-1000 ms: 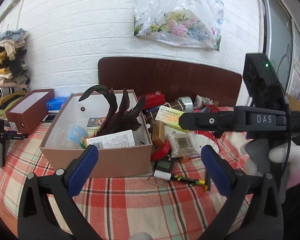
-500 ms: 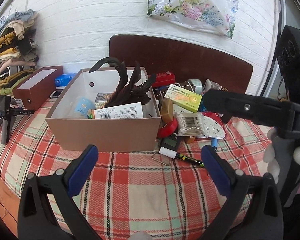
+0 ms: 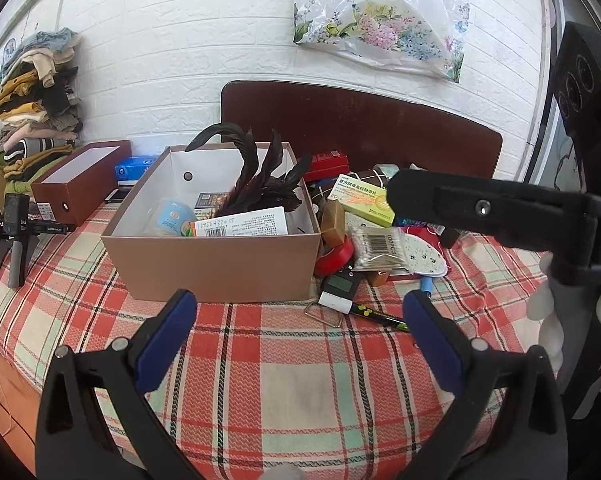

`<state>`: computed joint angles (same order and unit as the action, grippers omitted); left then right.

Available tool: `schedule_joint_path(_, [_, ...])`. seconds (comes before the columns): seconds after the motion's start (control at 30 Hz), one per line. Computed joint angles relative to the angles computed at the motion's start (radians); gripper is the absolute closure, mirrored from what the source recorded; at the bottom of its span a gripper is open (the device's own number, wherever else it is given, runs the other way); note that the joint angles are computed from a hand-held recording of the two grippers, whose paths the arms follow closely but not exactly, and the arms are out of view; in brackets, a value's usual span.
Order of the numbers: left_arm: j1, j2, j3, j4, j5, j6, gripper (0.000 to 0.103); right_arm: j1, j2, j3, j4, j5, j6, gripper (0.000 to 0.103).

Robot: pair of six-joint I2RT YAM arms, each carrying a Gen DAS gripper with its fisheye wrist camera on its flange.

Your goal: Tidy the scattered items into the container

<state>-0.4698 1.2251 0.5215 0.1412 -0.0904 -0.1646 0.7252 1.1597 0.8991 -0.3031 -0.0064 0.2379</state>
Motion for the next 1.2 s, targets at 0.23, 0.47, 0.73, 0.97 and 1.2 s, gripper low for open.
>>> schedule_joint_path(0.23, [-0.024, -0.006, -0.006, -0.004, -0.047, -0.007, 0.000, 0.038, 0.001, 0.004, 0.006, 0.032, -0.003, 0.000])
schedule_joint_path(0.47, [-0.062, 0.005, 0.002, -0.007, -0.097, -0.012, 0.000, 0.043, 0.002, 0.001, 0.011, 0.036, 0.001, 0.000])
schedule_joint_path(0.73, [-0.079, 0.009, 0.000, -0.001, -0.107, -0.009, 0.000, 0.036, -0.006, -0.011, 0.019, 0.031, 0.006, 0.000])
schedule_joint_path(0.97, [-0.098, 0.014, 0.001, -0.001, -0.136, -0.023, 0.000, 0.034, -0.009, -0.018, 0.022, 0.027, -0.002, 0.000])
schedule_joint_path(1.2, [-0.091, 0.002, -0.010, 0.008, -0.157, -0.040, 0.000, 0.041, -0.015, -0.026, 0.023, 0.031, 0.000, 0.000])
